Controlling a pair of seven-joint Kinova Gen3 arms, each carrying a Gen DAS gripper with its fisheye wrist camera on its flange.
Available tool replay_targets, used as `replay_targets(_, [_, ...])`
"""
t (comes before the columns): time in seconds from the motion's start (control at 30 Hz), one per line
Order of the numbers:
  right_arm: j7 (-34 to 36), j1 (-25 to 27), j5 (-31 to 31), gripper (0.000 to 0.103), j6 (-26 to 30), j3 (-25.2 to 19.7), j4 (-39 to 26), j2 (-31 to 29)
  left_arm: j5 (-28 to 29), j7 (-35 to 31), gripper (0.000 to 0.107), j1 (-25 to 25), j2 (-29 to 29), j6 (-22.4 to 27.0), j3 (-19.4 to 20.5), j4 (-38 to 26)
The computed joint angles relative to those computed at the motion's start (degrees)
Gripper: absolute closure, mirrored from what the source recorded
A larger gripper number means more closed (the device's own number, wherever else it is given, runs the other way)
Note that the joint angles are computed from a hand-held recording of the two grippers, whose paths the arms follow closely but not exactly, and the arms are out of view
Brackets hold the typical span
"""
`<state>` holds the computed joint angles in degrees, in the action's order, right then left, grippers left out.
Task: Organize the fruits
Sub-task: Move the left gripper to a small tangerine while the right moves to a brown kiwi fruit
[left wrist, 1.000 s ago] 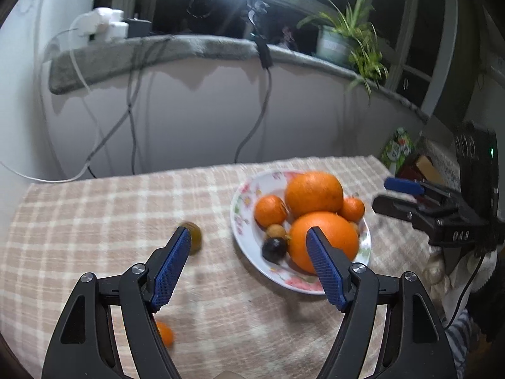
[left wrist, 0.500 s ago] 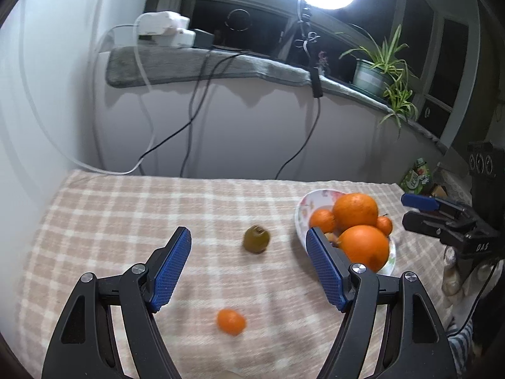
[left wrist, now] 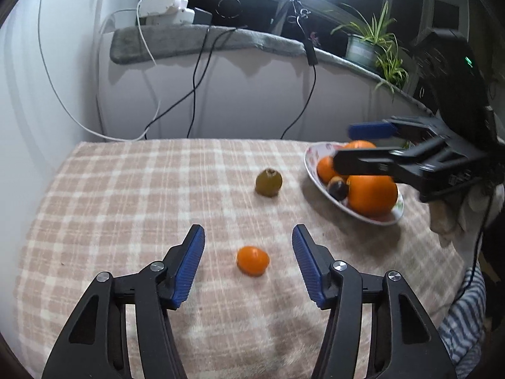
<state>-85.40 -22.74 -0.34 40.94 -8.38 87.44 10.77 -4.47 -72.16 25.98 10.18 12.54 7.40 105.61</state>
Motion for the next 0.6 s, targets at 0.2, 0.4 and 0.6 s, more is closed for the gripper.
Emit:
replay_targets(0.2, [-1.3, -3.6, 4.7, 0.023, 5.7, 0.7, -6.3, 5.8, 3.6, -4.6, 0.058, -3.1, 1.1, 1.0, 3.1, -0.2])
replay_targets(0.4, [-0.5, -4.8, 5.9, 0.034, 10.6, 1.2, -11.6, 10.2, 5.6, -7.2, 0.068, -3.5, 1.9, 2.0, 3.7, -0.5])
replay_targets(0.6, [0.4, -5.9, 6.8, 0.046, 14.2, 1.9, -15.5, 13.6, 7.9, -9.5, 0.072, -4.3, 2.5, 2.5, 4.2, -1.0])
